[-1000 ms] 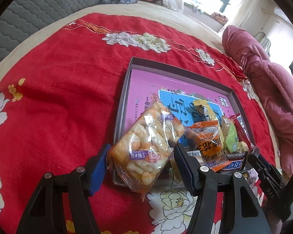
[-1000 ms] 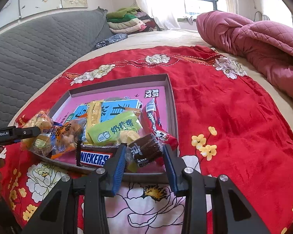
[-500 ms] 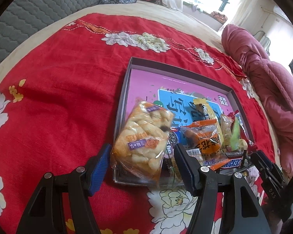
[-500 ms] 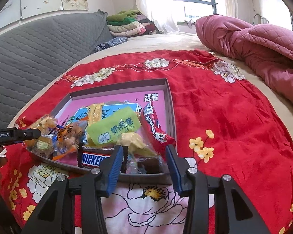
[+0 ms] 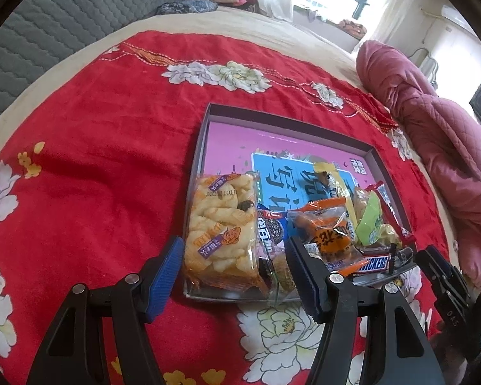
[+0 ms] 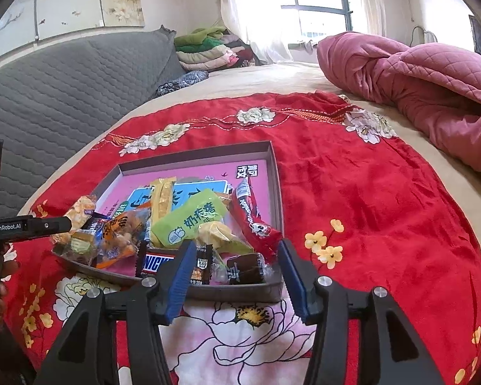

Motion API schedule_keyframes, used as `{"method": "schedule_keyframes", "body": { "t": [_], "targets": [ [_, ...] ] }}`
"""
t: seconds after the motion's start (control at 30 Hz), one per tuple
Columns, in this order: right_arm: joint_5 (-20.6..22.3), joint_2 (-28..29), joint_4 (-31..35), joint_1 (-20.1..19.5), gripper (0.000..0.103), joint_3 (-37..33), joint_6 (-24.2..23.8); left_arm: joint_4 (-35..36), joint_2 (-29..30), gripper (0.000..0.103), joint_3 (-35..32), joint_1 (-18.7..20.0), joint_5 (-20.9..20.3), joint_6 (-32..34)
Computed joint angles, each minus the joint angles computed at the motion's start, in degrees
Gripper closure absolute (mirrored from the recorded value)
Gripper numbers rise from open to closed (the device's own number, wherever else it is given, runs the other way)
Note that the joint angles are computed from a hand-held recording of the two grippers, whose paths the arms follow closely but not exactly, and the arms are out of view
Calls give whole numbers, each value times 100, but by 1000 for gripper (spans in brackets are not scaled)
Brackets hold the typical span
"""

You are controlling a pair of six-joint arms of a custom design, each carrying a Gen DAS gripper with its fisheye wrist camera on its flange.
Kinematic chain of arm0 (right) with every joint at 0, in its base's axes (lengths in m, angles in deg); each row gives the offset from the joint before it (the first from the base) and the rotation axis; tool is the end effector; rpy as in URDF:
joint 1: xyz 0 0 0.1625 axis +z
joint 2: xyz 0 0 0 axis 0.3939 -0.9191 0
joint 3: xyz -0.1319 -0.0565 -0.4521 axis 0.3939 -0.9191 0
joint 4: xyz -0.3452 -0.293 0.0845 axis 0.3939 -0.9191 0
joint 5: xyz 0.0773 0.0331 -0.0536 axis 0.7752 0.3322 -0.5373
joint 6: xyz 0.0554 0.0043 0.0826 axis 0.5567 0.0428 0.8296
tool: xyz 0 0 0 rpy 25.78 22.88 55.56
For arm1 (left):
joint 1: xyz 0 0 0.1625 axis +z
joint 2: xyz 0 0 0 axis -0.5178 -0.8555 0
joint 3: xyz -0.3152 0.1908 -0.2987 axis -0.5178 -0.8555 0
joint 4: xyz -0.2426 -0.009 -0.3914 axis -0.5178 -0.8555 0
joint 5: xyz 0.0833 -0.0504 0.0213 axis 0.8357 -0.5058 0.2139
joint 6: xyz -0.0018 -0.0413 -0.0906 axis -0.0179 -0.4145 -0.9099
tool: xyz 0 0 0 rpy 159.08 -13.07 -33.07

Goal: Organize snacks
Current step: 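Open both tools and lift them away from the box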

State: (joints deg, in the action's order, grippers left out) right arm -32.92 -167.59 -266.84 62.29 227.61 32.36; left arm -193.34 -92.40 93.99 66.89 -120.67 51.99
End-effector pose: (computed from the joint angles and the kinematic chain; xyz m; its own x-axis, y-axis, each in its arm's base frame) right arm 0.0652 -0.3827 0.3412 -0.8118 0.1206 0.5713 -0.3783 0.6366 -0.6720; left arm -0.3524 -0.4929 0.0667 -0.8454 0.1773 -0.5038 0.3892 0.8506 -0.3537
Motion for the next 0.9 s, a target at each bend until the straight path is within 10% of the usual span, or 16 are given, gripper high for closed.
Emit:
{"method": "schedule_keyframes", "body": {
  "t": [0.57,0.9],
  "targets": [
    [-769,-199,138,555,27,55,238,278,-216,27,61,-456,-79,2],
    [-1556,-571,1677,1239,15,45,1145,1133,-497,26,369,-831,-143,-953]
  ]
}}
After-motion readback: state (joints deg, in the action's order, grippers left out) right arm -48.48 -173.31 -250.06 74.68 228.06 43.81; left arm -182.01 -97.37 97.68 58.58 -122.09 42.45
